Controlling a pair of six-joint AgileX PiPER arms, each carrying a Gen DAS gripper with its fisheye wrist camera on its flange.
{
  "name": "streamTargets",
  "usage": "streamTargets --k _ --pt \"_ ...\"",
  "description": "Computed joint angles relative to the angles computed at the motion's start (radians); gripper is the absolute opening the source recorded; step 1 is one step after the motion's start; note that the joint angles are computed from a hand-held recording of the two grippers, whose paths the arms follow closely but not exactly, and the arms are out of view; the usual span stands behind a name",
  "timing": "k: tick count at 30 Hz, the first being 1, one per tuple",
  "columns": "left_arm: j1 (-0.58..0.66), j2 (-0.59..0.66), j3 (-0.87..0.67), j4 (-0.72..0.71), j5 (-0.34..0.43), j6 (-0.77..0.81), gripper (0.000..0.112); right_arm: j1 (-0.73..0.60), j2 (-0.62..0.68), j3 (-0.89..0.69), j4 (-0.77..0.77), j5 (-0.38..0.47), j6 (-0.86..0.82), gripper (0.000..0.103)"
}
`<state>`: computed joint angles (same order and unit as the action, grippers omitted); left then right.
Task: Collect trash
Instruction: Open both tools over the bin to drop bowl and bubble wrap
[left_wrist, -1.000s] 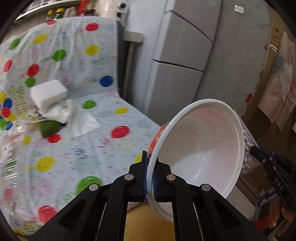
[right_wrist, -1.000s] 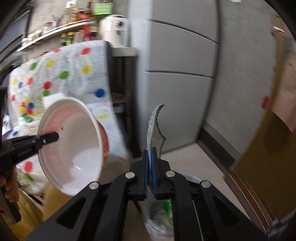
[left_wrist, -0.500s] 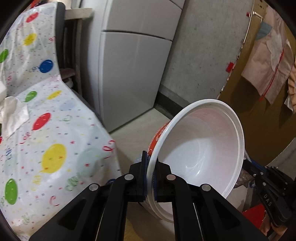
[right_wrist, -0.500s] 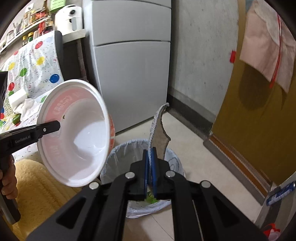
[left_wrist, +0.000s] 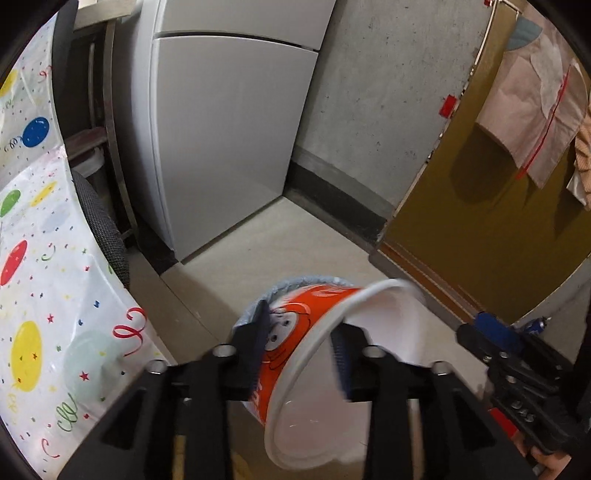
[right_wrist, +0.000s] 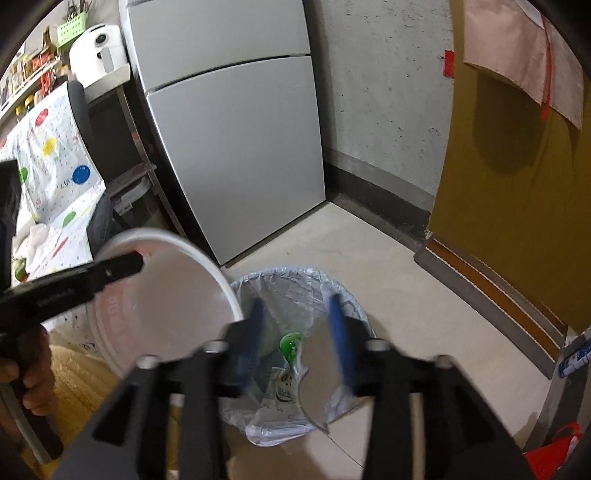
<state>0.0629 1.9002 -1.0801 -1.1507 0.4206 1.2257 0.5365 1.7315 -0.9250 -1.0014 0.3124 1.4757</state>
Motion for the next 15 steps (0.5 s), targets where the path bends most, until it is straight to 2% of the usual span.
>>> streamTargets --k 4,11,15 --pt "0.035 -0.017 0.01 -0.063 0.039 0.06 0.043 0.022 -0.036 0.01 -0.044 0.049 0.045 0.04" --pt "0.079 -0.07 0.041 -0.078 0.084 0.091 0.044 0.05 -0.1 0.004 -0.054 0.089 0.06 0.04" --pt "0.122 -0.144 0.09 -0.06 0.075 0.096 0.044 0.093 -0.123 -0.021 -0.034 0.129 0.023 0.04"
